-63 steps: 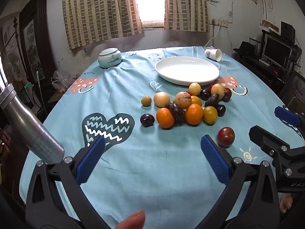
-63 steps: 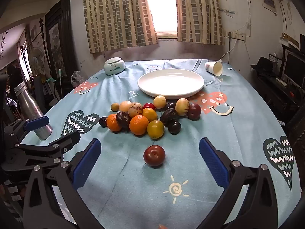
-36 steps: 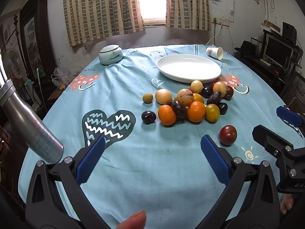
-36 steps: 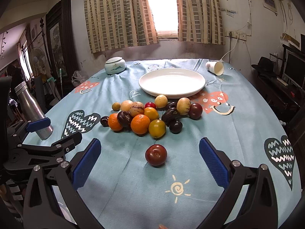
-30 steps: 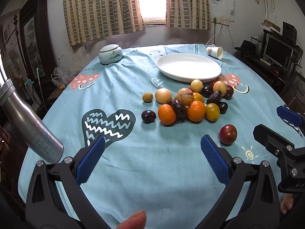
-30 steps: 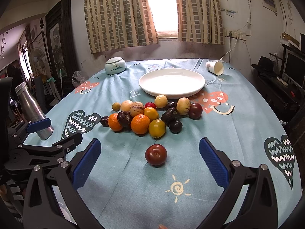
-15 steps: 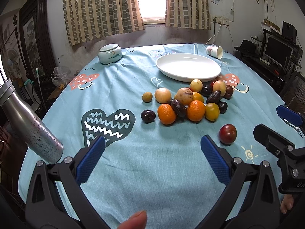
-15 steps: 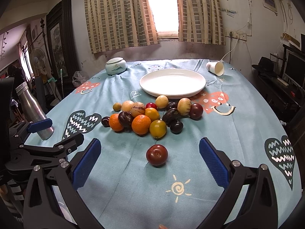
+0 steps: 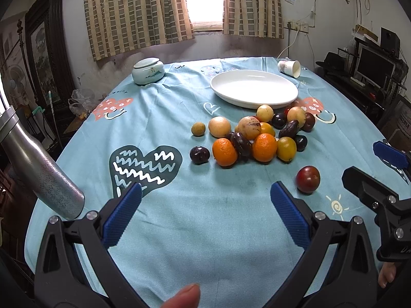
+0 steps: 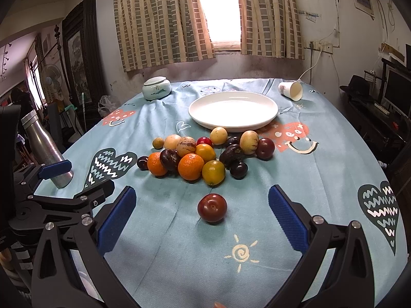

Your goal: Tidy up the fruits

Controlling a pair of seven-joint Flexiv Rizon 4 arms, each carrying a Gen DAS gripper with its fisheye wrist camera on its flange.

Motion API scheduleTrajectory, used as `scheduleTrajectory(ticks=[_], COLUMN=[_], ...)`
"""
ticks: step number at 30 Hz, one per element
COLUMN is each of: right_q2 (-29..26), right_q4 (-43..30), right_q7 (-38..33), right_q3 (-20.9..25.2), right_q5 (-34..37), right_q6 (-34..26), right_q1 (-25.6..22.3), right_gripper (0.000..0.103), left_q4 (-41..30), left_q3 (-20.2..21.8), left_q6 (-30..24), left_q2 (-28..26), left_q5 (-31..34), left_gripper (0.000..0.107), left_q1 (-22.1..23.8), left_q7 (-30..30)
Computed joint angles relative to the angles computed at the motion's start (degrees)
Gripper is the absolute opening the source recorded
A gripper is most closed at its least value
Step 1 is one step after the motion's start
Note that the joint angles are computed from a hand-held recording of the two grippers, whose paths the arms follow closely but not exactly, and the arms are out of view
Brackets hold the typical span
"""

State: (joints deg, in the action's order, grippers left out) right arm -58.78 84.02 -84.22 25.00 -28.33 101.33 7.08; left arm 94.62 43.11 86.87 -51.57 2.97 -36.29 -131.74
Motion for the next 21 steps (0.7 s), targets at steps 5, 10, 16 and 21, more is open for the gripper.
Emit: scheduleTrajectory(ticks=[5, 10, 16, 21], right_q2=[-0.1, -0.1, -0.1, -0.1], right_q4=[-0.1, -0.1, -0.1, 0.0], right_q7=[-0.1, -0.1, -0.2, -0.2], right_q3=[0.0, 0.1, 0.1, 0.0], right_q5=[0.0, 0.0, 0.1, 0.4], right_q6=[0.1, 0.0, 0.0, 0.0], right_q1=[0.0, -0.1, -0.1, 0.3], right_gripper=[0.102, 0.102, 0.102, 0.102], left_q4=[0.0, -0.1, -0.2, -0.3], left_q3=[-0.1, -0.2, -0.4, -0.5], left_q6=[-0.1, -0.1, -0.1, -0.3], left_q2=[0.0, 0.1, 0.1, 0.1], left_q5=[0.1, 0.2, 0.5, 0.7], left_gripper=[0.101, 0.101, 0.101, 0.101], left_q1=[0.1, 0.2, 0.4, 0.6], left_q7=[0.0, -0.1, -0.2, -0.3])
